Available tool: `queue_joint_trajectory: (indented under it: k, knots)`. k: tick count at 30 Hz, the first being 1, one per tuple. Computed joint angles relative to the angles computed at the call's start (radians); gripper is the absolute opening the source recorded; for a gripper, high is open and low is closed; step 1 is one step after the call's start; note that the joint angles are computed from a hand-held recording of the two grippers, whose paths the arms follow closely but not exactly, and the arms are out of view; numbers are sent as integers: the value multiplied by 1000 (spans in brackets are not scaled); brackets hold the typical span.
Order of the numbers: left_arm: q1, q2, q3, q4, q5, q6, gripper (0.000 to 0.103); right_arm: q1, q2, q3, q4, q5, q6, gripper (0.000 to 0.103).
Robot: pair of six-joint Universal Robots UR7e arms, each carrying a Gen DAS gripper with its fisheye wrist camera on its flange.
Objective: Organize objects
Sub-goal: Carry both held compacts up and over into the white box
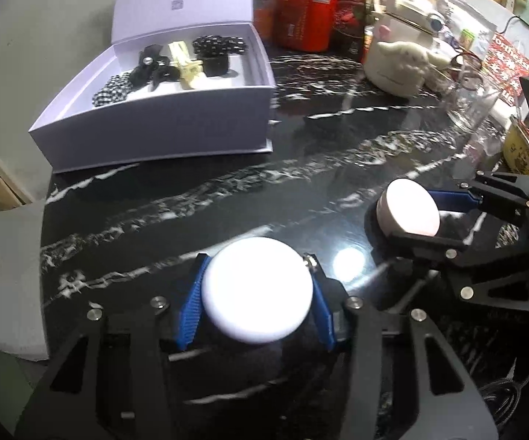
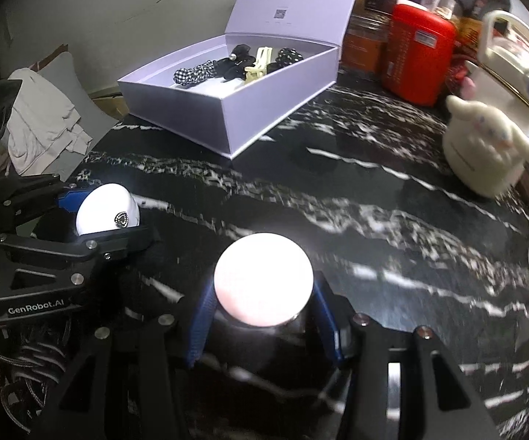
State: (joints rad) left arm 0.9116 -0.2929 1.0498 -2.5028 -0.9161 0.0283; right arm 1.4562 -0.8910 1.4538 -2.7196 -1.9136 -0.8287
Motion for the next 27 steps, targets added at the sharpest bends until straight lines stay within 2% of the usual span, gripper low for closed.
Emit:
queue_joint_trajectory:
  k: [13, 16, 18, 21, 27]
  knots:
    - [-35, 11, 33, -23, 4, 23, 50, -34, -83, 122, -82, 11, -11, 52]
    - [-34, 6, 45, -42, -10, 12, 58, -36, -87, 129, -89, 19, 6, 57]
    - [-33, 3, 56, -59, -14, 9, 66, -41, -92, 139, -100, 30, 19, 64]
    - [-33, -2, 74, -87, -21, 4, 73, -50, -98, 159, -140, 52, 30, 67]
    - [-37, 5, 71, -92, -13, 31, 74, -60, -96, 170, -189, 76, 36, 67]
